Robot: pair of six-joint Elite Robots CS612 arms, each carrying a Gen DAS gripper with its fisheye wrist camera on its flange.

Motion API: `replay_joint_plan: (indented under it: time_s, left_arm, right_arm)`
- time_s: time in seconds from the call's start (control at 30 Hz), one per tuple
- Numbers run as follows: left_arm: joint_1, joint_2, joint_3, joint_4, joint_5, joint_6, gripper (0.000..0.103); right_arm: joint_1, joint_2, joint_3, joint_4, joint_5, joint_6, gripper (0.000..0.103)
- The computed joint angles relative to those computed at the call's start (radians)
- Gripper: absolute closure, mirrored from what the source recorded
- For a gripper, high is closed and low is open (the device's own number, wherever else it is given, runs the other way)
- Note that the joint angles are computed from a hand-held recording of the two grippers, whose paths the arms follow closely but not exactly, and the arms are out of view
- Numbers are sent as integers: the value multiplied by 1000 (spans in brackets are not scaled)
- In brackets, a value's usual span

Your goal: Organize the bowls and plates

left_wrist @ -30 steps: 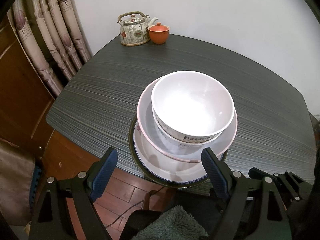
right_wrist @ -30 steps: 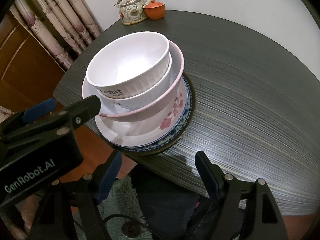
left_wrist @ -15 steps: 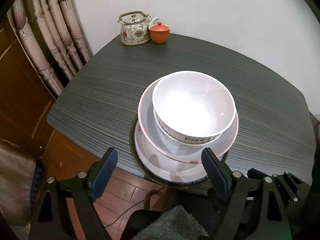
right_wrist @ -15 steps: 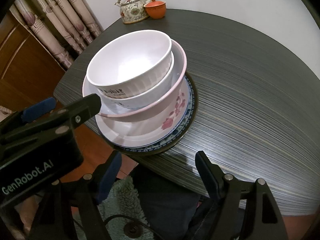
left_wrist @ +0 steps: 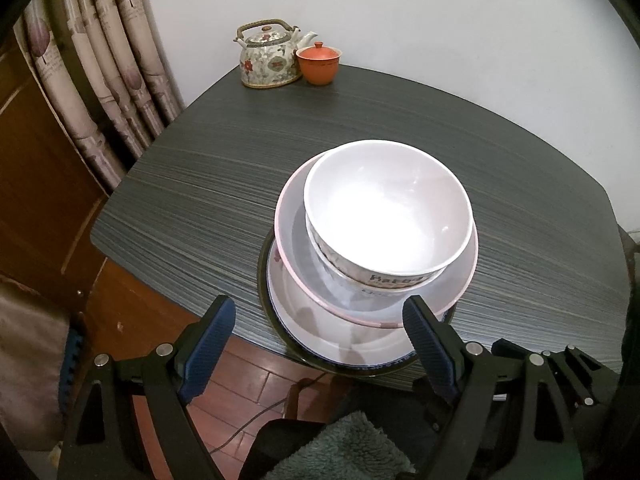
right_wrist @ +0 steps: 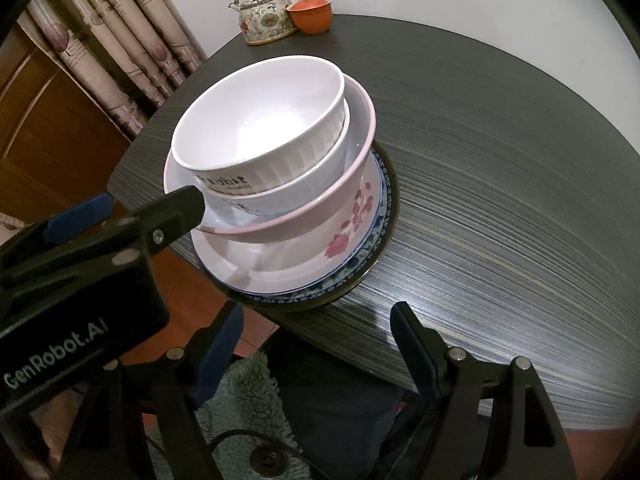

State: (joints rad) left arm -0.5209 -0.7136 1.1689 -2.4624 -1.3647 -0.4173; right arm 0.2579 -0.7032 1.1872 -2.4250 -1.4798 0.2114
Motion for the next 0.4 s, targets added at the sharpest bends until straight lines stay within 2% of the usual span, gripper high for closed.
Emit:
replay_joint_plan:
  time_s: [0.4]
  left_arm:
    - [3,1,2,-10,-18,26,18]
  right_arm:
    - [2,1,-2,0,-5,1,25]
